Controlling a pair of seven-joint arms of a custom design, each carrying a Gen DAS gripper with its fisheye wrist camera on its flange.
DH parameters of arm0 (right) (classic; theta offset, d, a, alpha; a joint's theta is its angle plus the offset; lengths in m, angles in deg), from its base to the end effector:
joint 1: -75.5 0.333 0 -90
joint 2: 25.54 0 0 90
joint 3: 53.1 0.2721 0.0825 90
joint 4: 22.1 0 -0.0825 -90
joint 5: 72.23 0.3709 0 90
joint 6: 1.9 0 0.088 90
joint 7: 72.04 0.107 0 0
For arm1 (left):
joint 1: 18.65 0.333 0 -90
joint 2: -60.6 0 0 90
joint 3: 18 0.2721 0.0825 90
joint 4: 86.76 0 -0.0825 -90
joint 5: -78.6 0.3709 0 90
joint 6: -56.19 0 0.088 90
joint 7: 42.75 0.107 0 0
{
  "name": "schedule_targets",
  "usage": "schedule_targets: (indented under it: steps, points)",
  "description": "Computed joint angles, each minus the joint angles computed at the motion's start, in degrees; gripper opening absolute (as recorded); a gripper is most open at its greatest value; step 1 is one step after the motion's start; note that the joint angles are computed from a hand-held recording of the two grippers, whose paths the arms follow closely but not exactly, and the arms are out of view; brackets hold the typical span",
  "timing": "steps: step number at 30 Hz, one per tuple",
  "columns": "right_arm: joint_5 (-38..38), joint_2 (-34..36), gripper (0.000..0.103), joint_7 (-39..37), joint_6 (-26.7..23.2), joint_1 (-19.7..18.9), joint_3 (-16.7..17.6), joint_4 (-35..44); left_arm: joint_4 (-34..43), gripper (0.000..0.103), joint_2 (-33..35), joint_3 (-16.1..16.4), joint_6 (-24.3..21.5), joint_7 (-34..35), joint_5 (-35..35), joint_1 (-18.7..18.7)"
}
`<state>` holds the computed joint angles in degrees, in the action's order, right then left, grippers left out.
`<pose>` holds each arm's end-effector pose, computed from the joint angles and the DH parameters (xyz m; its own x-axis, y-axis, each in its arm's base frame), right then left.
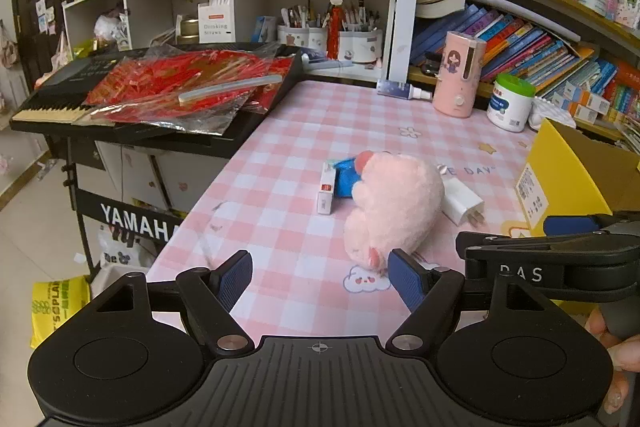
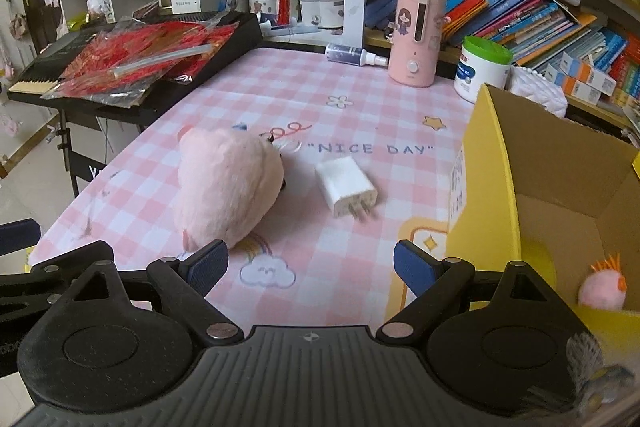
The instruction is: Organize objects
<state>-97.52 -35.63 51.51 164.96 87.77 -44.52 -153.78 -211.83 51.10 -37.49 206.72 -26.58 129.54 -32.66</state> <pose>0.4831 0.2147 0.4718 0.1841 -0.9827 -0.0194 -0.6749 -0.1120 -0.7294 0.4350 -0.3171 0.4778 0.0154 -0.9996 0.0255 -0.6393 -0.0295 -0.7684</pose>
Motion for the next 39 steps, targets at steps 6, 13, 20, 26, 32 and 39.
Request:
schedule_targets:
  steps: [6, 13, 20, 26, 32, 39]
  points:
    - [1.74, 3.41, 0.090, -2.61, 0.67, 0.81, -1.27, 3.35, 2.77, 0.077, 2.49, 0.46, -1.31, 0.39, 0.28, -0.31]
    - [3.87, 6.57, 0.090, -4.01, 2.40, 1.56, -2.78, 6.26, 5.74, 0.077, 5.82, 1.96, -0.96, 3.16, -1.01, -1.47]
    - [4.65, 9.62, 0.090, -3.25, 2.86, 1.68, -4.19, 9.50, 10.26, 0.084, 11.13, 3.52, 1.30, 8.63, -1.91, -3.46]
    - [6.90, 13.71, 0.085, -2.24, 0.79, 2.29, -5.73, 14.63, 16.39, 0.084, 17.19, 5.71, 0.21, 11.90, -2.24, -5.88]
    - [8.35, 19.73, 0.080, -2.32, -6.07, 3.56, -7.16, 22.80, 22.44, 0.085, 23.59, 8.00, 0.32, 18.33, -4.86, -8.15]
    - [14.44, 25.16, 0.079, -7.77, -12.06, 3.51, -6.91, 29.65, 26.99, 0.083, 28.14, 10.43, -0.85, 22.23, -7.38, -10.31]
